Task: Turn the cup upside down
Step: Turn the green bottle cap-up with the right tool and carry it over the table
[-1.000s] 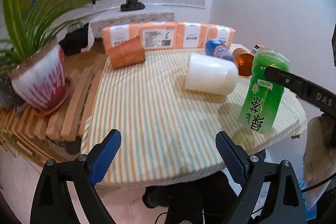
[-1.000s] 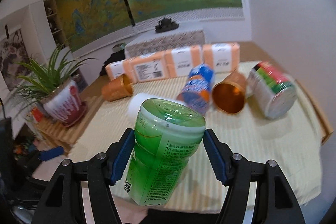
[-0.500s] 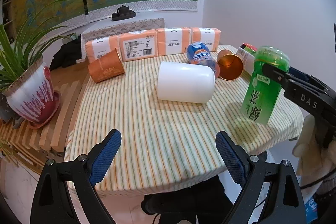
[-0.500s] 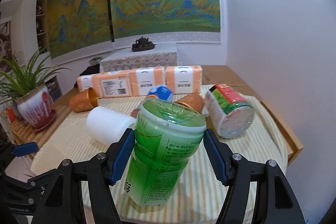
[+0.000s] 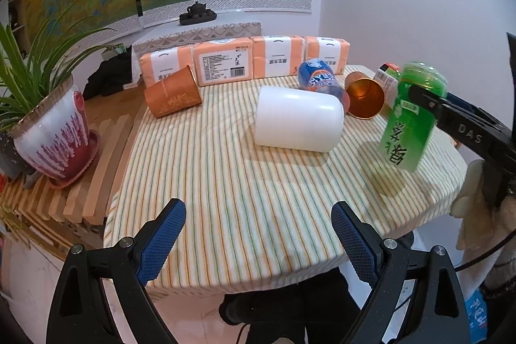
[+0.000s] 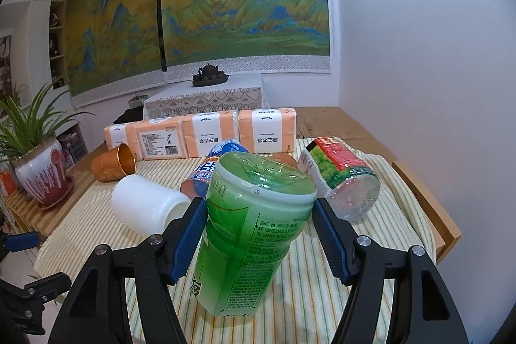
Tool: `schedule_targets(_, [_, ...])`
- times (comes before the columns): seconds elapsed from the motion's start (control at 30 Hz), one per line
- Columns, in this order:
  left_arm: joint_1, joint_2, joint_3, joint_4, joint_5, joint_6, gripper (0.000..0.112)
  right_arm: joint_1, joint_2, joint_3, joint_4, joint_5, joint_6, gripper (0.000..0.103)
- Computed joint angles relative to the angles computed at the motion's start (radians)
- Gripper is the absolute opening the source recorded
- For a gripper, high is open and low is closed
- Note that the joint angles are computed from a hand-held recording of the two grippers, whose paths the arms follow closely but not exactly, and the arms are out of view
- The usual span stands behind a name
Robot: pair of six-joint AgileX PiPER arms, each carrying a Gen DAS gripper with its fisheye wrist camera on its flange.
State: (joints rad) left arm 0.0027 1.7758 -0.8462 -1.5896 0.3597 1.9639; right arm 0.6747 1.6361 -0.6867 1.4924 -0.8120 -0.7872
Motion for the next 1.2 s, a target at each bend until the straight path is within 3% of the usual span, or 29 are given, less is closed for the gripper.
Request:
schedule_targets(0.6, [0.012,0.016,-0.01,0.008,0.009,-0.014,0.094,0.013,0.183,-0.123,-0.063,-0.071,-0.04,0.064])
schedule_targets(0.9, [0.01,0.019,-0.009,0.012,0.013,-0.016,0.094,0.058,0.213,-0.125,-0.063,-0.136,-0.047,0.064])
schedule_targets(1.2, [0.015,0.019,-0.008,0.015,0.02,-0.016,0.094,0.079,0.215,-0.129,-0.037,-0.147,-0.067,0.064])
